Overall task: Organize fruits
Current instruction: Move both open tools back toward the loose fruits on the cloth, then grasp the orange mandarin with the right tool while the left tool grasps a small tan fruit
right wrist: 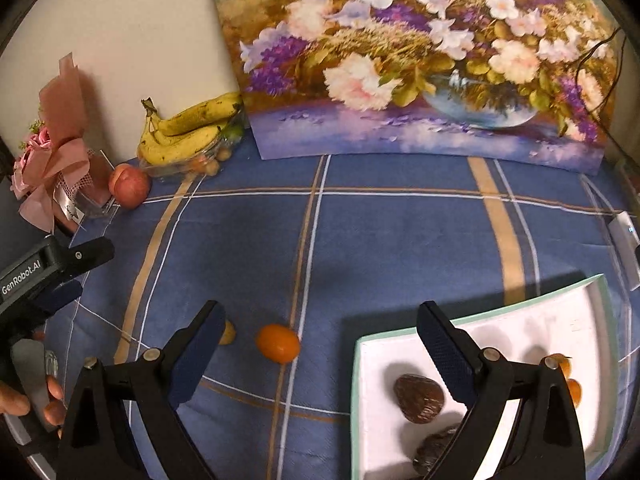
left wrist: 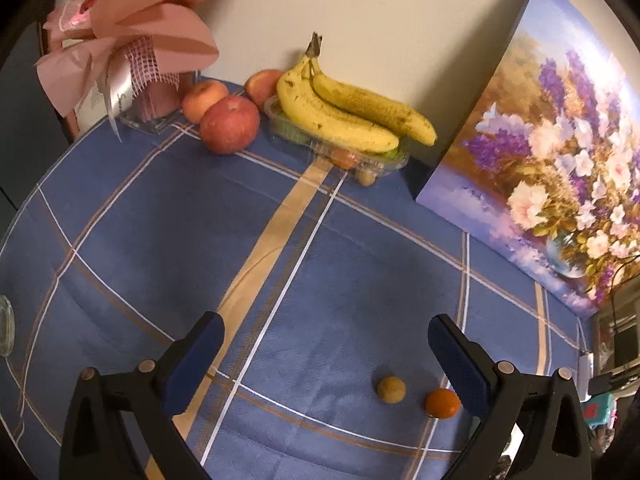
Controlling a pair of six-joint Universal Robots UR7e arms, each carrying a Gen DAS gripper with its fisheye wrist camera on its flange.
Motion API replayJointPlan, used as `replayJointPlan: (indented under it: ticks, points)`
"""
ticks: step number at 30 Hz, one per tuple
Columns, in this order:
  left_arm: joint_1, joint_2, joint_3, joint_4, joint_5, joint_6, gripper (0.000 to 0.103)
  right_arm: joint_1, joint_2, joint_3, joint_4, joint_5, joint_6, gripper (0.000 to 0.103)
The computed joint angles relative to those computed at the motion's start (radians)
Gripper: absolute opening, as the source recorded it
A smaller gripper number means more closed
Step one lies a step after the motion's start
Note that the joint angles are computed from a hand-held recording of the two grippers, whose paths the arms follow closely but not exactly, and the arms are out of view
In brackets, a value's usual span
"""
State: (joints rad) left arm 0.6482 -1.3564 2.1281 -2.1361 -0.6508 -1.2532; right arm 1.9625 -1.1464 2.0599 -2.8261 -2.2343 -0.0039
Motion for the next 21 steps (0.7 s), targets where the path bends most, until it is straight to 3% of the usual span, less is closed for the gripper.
replayJointPlan:
  ticks: [4,12,21]
  points:
    - [0.035,0.031,0.006,-0.053,-0.047,0.019,0.103,-0.006,0.020,-0.010,0.014,0.002,0.002,0.093]
    - [0.088,0.101,0.013,-0.160,-0.155,0.069,0.098,-0.022,0.051,-0.015,0.072,0.012,0.018,0.067]
    - [0.108,0.119,0.015,-0.177,-0.180,0.061,0.094,-0.043,0.063,-0.014,0.136,0.068,0.038,0.063]
